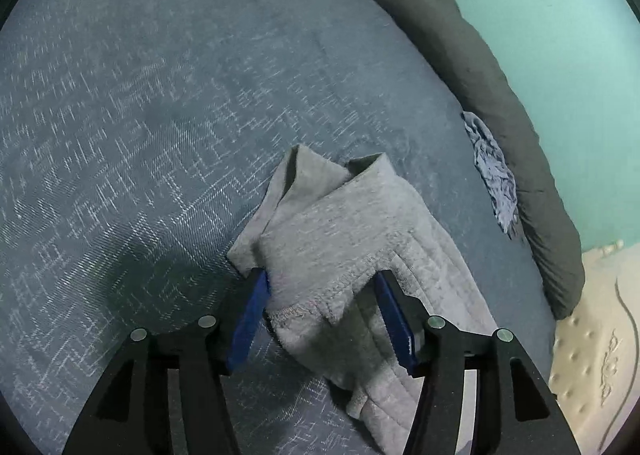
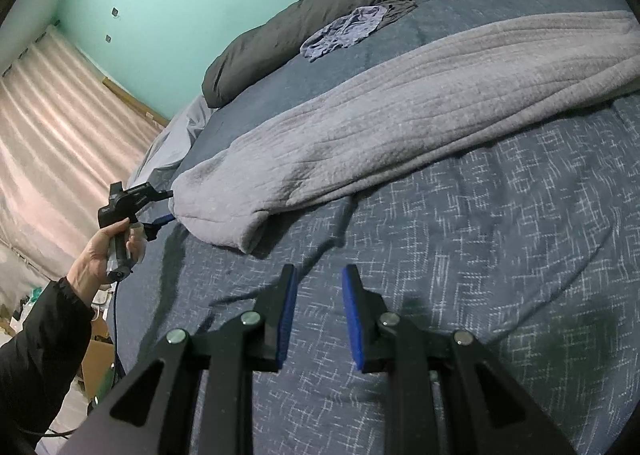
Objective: Fold clothes
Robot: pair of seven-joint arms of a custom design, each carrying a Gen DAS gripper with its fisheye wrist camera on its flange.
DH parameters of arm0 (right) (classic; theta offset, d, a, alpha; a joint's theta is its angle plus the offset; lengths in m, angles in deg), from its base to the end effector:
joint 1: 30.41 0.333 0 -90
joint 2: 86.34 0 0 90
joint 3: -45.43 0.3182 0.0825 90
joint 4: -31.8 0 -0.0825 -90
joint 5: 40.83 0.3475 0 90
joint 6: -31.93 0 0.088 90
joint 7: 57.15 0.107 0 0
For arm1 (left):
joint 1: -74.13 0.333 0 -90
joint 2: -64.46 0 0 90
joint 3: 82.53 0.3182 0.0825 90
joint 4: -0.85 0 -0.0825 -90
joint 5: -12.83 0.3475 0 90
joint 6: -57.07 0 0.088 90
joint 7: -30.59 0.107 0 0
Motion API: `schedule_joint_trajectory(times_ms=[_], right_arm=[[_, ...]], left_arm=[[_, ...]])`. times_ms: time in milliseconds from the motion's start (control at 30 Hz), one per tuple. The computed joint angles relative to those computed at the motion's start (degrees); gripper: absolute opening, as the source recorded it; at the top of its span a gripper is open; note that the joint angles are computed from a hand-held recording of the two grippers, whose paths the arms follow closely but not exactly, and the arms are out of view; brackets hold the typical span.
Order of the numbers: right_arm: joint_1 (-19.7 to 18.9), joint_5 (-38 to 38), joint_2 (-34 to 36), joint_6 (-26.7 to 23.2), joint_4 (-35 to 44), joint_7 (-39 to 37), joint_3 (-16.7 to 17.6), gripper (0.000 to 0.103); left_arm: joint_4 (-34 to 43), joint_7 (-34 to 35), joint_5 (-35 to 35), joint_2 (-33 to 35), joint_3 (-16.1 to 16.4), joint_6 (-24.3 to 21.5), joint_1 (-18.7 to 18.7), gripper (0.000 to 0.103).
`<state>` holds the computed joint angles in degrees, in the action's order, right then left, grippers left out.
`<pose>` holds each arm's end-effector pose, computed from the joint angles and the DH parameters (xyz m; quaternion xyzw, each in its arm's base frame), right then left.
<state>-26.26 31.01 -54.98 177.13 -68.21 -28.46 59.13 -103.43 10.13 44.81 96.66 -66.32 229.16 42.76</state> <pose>0.6346 0.1724 0.3126 -0.7236 0.5247 0.0978 0.4376 0.6222 -0.2364 0.3262 -0.9075 0.2460 -0.3292 0.0870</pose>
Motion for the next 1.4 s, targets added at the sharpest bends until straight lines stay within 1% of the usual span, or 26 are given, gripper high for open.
schedule_joint_trajectory(times_ms=[67,100,133,200,233,333,367,433,500,567,633,667,700,733,833,867,900,933,967,1000,1067,1100,1133,1233,1300,1400], right_arm=[[-0.17,0.44,-0.25,0.02,-0.18,-0.5,0.14,0.023],[-0.26,0.8,-0.37,0.02,-0.29,-0.89,0.21,0.023],[-0.31,1.15,-0.45,0.0,-0.36,-1.26,0.27,0.023],[-0.17,1.18,-0.46,-0.23,-0.35,-1.39,0.13,0.023],[-0.09,1.11,-0.4,-0.32,-0.32,-1.32,0.05,0.023],[0.01,0.94,-0.31,-0.56,-0.25,-1.11,-0.08,0.023],[0.0,0.97,-0.3,-0.65,-0.22,-1.12,-0.08,0.023],[-0.15,1.31,-0.47,-0.83,-0.34,-1.48,0.0,0.023],[-0.29,1.81,-0.72,-1.07,-0.55,-2.03,0.02,0.023],[-0.37,2.29,-0.93,-1.35,-0.76,-2.5,-0.05,0.023],[-0.36,2.34,-0.99,-1.83,-0.88,-2.71,-0.25,0.023],[-0.33,2.41,-1.09,-1.98,-0.99,-2.84,-0.32,0.023],[-0.29,2.48,-1.19,-2.08,-1.09,-2.91,-0.38,0.023],[-0.26,2.56,-1.29,-2.19,-1.19,-2.98,-0.45,0.023],[-0.18,3.04,-1.62,-2.36,-1.29,-3.38,-0.57,0.023],[-0.14,3.16,-1.69,-2.41,-1.28,-3.45,-0.65,0.023],[-0.08,3.18,-1.65,-2.47,-1.22,-3.36,-0.75,0.023],[-0.03,3.18,-1.62,-2.52,-1.14,-3.26,-0.83,0.023],[0.0,3.18,-1.58,-2.56,-1.07,-3.16,-0.9,0.023],[0.02,3.17,-1.54,-2.6,-0.99,-3.05,-0.95,0.023],[0.01,3.17,-1.47,-2.68,-0.87,-2.89,-1.01,0.023],[-0.01,3.22,-1.47,-2.72,-0.85,-2.88,-1.01,0.023],[-0.07,3.31,-1.5,-2.79,-0.83,-2.97,-1.0,0.023],[-0.06,3.49,-1.62,-2.77,-0.87,-3.4,-0.99,0.023],[0.01,3.52,-1.52,-2.64,-0.85,-3.38,-1.09,0.023],[-0.01,3.17,-1.16,-2.52,-0.56,-2.85,-1.26,0.023]], left_arm=[[0.43,0.49,-0.33,0.63,-0.26,0.49,0.51,0.06],[0.39,0.73,-0.26,0.71,0.01,0.83,0.41,0.056],[0.32,0.98,-0.22,0.79,0.33,1.2,0.26,0.042],[0.03,1.47,-0.18,0.53,1.07,1.22,-0.35,0.023],[-0.35,1.25,0.17,0.19,1.83,1.39,-1.02,0.018],[-2.76,-0.18,2.92,-2.11,5.1,1.98,-4.27,0.014],[-4.28,-1.99,4.66,-3.29,7.0,2.5,-6.09,0.014],[-8.16,-9.05,9.91,-5.62,13.45,5.79,-11.56,0.014],[-10.77,-12.52,13.13,-7.22,16.28,7.07,-13.92,0.014],[-12.86,-12.57,13.74,-8.31,14.16,7.44,-11.96,0.014],[-13.86,-9.86,10.73,-7.74,8.03,8.43,-6.4,0.014],[-14.17,-8.42,8.79,-7.25,5.9,8.93,-4.49,0.014],[-14.46,-7.8,7.29,-6.69,5.05,9.89,-3.63,0.015],[-14.85,-7.63,6.47,-6.51,5.46,10.65,-3.93,0.017],[-16.52,-8.82,6.32,-7.36,12.76,12.23,-10.55,0.031],[-16.93,-8.44,6.29,-8.01,14.45,11.86,-12.25,0.034],[-17.09,-7.16,6.6,-9.28,15.59,10.14,-13.65,0.038],[-17.12,-6.64,7.3,-10.41,17.86,8.03,-16.13,0.038],[-16.87,-7.84,9.27,-11.64,19.8,4.96,-18.34,0.038],[-16.22,-8.25,11.01,-12.83,20.41,1.43,-19.43,0.038],[-14.0,-6.33,12.94,-14.31,18.96,-4.98,-19.08,0.038],[-12.84,-3.97,12.9,-14.57,17.48,-6.84,-17.97,0.038],[-11.67,0.13,11.62,-14.27,15.13,-6.96,-15.73,0.038],[-4.06,14.02,3.65,-9.76,5.38,-7.24,-6.41,0.038],[2.39,22.01,0.0,-6.17,-0.75,-11.02,-1.09,0.038],[12.22,30.61,-4.18,0.1,-8.04,-17.06,5.62,0.038]])
